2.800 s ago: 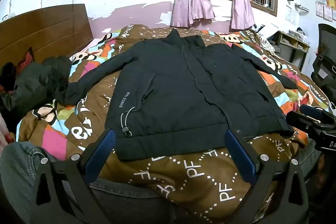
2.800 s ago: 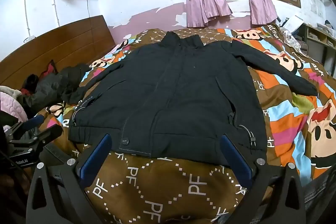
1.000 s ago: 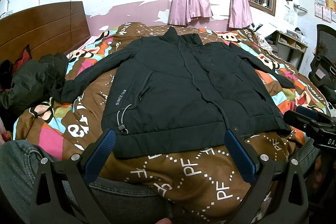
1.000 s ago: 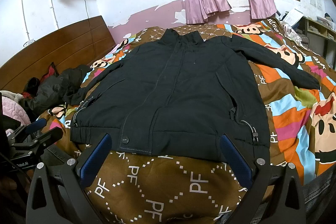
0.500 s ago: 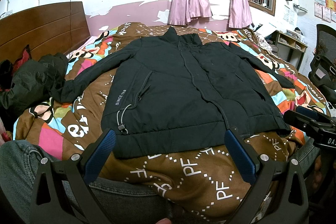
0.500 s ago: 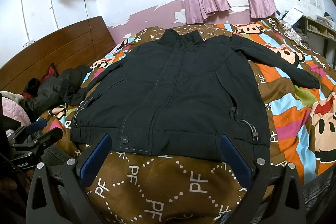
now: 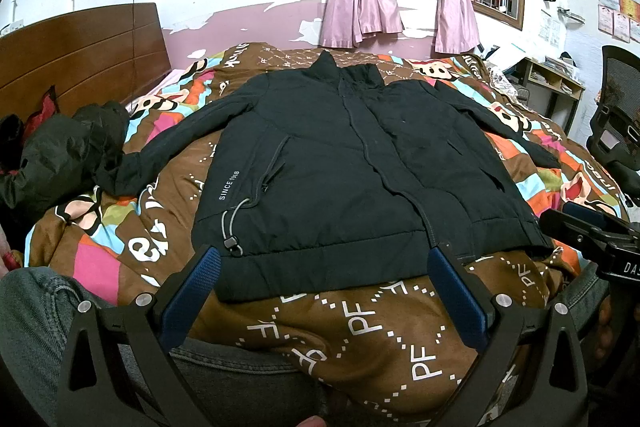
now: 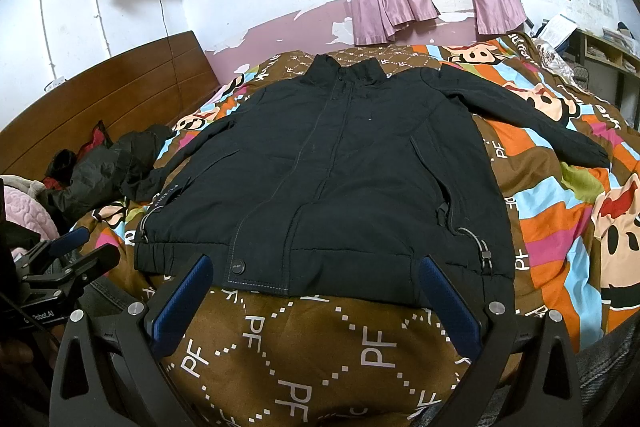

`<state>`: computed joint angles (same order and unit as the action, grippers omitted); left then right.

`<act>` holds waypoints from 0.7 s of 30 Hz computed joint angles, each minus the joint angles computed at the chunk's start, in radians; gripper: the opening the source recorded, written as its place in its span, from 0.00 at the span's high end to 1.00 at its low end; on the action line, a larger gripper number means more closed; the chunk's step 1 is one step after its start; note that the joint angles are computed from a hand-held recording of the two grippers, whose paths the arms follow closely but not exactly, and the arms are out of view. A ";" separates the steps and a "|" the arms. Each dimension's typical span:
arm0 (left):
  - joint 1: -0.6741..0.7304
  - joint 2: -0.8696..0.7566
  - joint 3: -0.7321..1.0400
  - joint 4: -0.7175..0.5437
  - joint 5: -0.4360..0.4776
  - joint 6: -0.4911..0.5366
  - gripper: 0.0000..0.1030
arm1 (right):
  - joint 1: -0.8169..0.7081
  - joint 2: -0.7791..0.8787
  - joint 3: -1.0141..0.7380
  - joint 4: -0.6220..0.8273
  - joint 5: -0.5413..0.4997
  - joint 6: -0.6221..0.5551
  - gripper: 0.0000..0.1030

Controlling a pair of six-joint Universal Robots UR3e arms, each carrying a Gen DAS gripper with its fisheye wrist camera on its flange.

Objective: Fold large clothes

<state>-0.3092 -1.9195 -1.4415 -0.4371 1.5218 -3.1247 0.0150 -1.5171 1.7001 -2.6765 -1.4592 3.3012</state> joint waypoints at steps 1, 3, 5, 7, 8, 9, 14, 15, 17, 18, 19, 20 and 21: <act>0.000 0.000 0.000 0.000 0.000 0.000 0.02 | -0.003 -0.003 -0.005 0.008 0.002 -0.001 0.00; -0.002 0.000 0.002 -0.002 0.001 -0.001 0.02 | -0.003 -0.002 -0.003 0.005 0.002 -0.001 0.00; -0.001 -0.001 0.001 -0.002 0.001 0.000 0.02 | -0.003 -0.003 -0.004 0.007 0.003 -0.001 0.00; 0.000 0.000 0.001 -0.001 0.000 0.000 0.02 | -0.003 -0.003 -0.004 0.007 0.003 0.000 0.00; -0.001 0.000 0.001 -0.002 0.002 -0.001 0.02 | -0.003 -0.002 -0.002 0.004 0.003 0.000 0.00; -0.002 -0.001 0.002 -0.003 0.003 -0.002 0.02 | -0.003 -0.001 -0.001 0.003 0.003 0.001 0.00; -0.007 -0.014 0.017 -0.024 0.001 -0.010 0.02 | -0.009 -0.002 -0.004 0.011 0.009 0.009 0.00; -0.007 -0.018 0.024 -0.034 0.000 -0.013 0.02 | -0.013 0.000 -0.008 0.018 0.012 0.017 0.00; -0.033 -0.036 0.063 -0.076 0.003 -0.043 0.02 | -0.022 0.007 -0.022 0.036 0.025 0.033 0.00; -0.032 -0.048 0.087 -0.094 -0.004 -0.048 0.02 | -0.028 0.010 -0.031 0.052 0.025 0.037 0.00; -0.037 -0.070 0.131 -0.119 -0.003 -0.057 0.02 | -0.025 0.021 -0.052 0.074 0.006 0.042 0.00; -0.035 -0.083 0.166 -0.140 -0.005 -0.056 0.02 | -0.020 0.033 -0.075 0.095 -0.019 0.045 0.00; -0.039 -0.103 0.213 -0.163 0.002 -0.054 0.02 | -0.021 0.040 -0.096 0.118 -0.037 0.046 0.00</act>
<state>-0.3480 -2.0229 -1.2284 -0.6004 1.5234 -3.1784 -0.0055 -1.4773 1.6045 -2.5588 -1.4959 3.3468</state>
